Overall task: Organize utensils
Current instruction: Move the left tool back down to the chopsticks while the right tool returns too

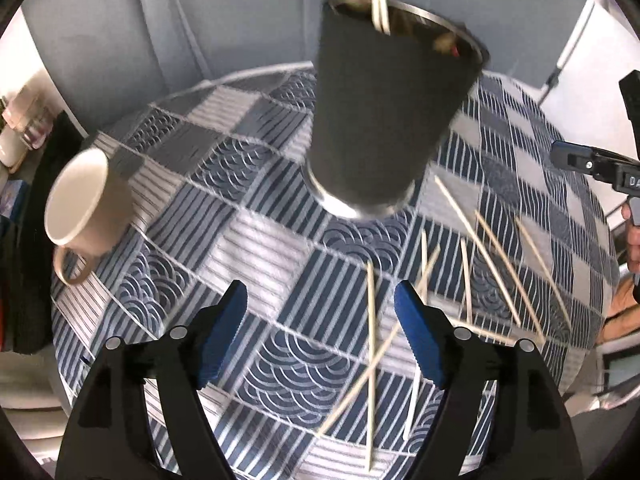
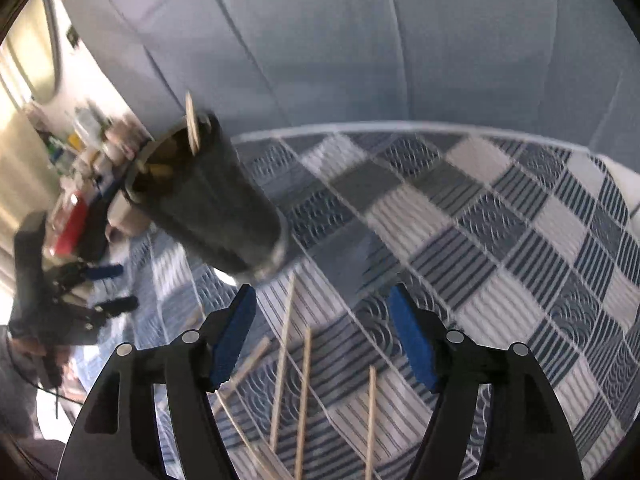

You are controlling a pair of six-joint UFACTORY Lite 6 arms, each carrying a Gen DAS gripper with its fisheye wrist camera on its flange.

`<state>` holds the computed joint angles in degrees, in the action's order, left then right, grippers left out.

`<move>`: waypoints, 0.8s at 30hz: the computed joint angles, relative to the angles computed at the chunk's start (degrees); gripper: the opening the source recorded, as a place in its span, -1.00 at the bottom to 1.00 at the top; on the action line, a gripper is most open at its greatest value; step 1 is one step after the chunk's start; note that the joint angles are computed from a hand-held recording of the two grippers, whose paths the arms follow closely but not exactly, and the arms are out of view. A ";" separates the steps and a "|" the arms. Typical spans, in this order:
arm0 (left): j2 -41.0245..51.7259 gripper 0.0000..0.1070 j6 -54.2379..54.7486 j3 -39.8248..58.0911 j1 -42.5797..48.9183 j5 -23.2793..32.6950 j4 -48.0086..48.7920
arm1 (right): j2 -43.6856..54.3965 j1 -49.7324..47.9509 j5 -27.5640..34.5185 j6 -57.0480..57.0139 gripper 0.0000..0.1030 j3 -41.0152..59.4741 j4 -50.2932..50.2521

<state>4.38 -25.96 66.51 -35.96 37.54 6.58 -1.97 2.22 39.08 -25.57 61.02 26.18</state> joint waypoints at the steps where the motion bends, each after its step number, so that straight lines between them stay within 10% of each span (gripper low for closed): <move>1: -0.04 0.45 0.36 -0.73 -0.26 -0.40 -1.03 | -0.43 0.00 -0.44 0.49 0.26 -1.77 -0.88; 24: 4.17 0.38 -0.40 -6.33 -6.26 2.84 2.07 | -7.90 -3.40 -3.83 0.16 0.26 -23.57 -9.63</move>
<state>8.55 -26.36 60.18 -42.21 40.38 8.65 -9.86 -1.18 35.25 -25.40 37.45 16.55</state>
